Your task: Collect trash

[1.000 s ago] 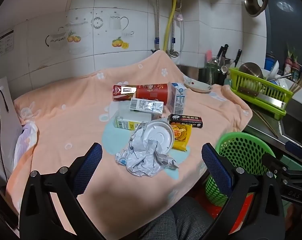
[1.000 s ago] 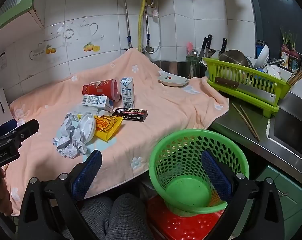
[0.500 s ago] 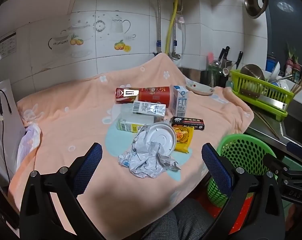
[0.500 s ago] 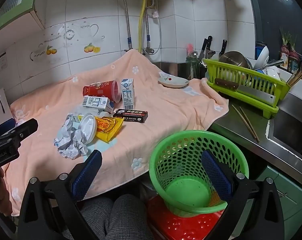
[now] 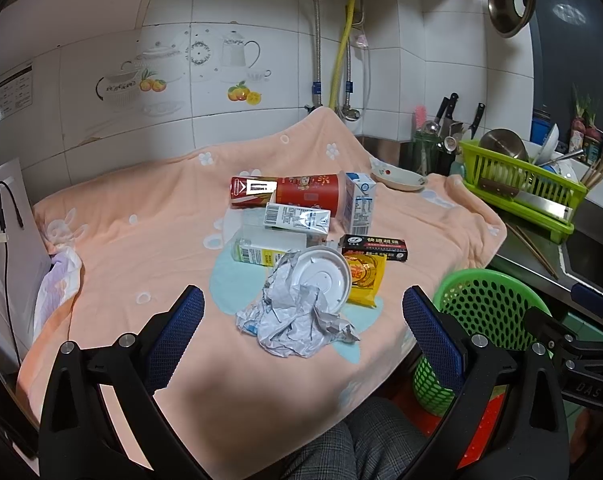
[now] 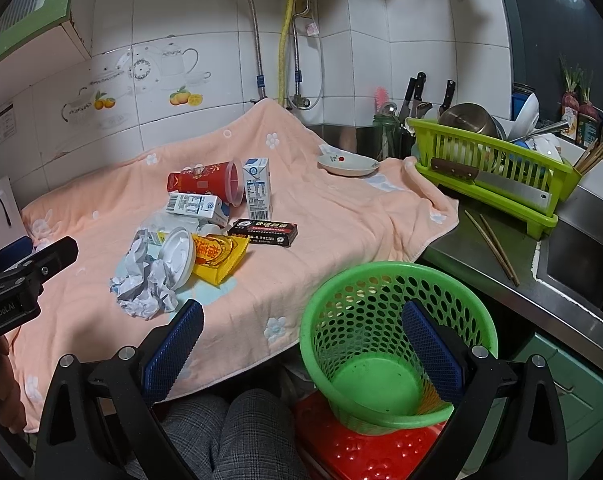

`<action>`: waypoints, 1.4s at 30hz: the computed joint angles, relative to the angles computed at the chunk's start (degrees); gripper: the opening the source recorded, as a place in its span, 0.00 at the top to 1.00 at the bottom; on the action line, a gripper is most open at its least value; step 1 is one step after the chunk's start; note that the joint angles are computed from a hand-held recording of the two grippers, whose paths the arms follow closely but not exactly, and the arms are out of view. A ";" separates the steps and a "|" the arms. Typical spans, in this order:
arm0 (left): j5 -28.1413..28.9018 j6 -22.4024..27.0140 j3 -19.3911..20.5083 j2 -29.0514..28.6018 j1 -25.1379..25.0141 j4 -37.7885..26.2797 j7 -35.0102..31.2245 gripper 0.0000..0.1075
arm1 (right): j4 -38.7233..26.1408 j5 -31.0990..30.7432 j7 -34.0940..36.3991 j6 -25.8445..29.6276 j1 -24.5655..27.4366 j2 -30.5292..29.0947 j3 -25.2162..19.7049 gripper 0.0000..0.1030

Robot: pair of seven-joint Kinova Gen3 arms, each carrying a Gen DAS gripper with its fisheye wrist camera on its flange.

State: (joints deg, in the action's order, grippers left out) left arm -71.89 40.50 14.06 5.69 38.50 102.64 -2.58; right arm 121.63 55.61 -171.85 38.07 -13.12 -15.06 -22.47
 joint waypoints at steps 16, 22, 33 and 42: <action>-0.12 0.62 -0.25 0.57 0.50 -0.71 0.49 0.09 | 0.16 0.27 0.05 -0.36 -0.33 -0.05 0.41 0.07; 0.38 -0.11 -0.56 0.50 0.11 -0.80 -0.11 0.09 | -0.44 -0.19 0.80 -0.28 -0.08 0.13 0.15 0.07; 0.92 -0.52 -0.78 0.51 -0.06 -1.03 -0.59 0.09 | -0.71 -0.69 1.58 -0.71 -0.10 0.33 0.49 0.07; 1.60 -0.82 -0.92 0.49 -0.35 -1.37 -1.43 0.09 | -1.15 -0.78 1.61 -0.32 -0.48 0.74 0.47 0.07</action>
State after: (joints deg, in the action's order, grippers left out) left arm -70.29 39.68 13.13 6.18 38.15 101.27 -4.01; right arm 120.49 54.83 -170.24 37.75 -13.60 -14.33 -22.00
